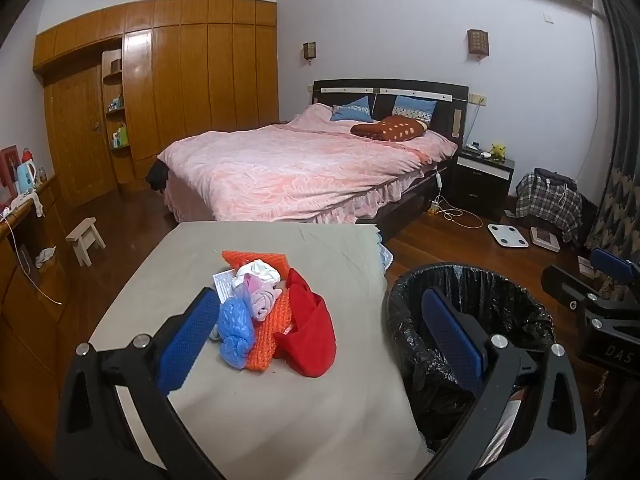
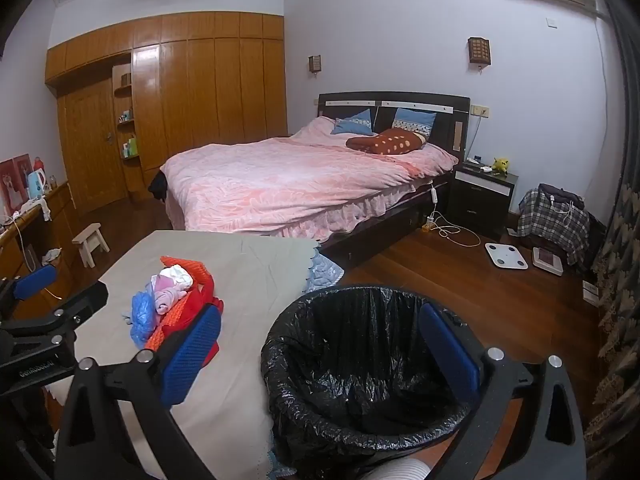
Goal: Collect trash
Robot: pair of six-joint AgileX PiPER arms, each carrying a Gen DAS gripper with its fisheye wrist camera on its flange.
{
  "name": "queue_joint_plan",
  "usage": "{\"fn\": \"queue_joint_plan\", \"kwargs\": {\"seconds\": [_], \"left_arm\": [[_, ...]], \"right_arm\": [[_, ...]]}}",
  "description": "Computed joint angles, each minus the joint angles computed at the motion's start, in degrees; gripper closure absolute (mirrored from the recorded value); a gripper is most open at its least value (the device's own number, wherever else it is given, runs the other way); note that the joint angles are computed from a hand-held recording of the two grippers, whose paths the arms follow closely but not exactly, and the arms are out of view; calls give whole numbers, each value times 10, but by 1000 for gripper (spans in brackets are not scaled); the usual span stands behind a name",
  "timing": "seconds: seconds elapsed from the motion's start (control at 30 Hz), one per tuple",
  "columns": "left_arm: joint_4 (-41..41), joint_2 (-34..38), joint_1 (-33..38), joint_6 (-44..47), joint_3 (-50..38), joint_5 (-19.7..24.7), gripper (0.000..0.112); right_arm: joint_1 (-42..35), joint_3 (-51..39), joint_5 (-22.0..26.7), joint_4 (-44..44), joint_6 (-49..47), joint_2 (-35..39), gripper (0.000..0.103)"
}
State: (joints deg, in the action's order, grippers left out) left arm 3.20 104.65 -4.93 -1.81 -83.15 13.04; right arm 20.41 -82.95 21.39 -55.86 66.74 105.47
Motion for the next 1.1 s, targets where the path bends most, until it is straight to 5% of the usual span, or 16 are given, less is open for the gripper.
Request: {"fn": "queue_joint_plan", "kwargs": {"seconds": [1.1], "left_arm": [[-2, 1, 0, 2, 0, 1, 14]], "right_arm": [[1, -8, 3, 12, -13, 4, 6]]}}
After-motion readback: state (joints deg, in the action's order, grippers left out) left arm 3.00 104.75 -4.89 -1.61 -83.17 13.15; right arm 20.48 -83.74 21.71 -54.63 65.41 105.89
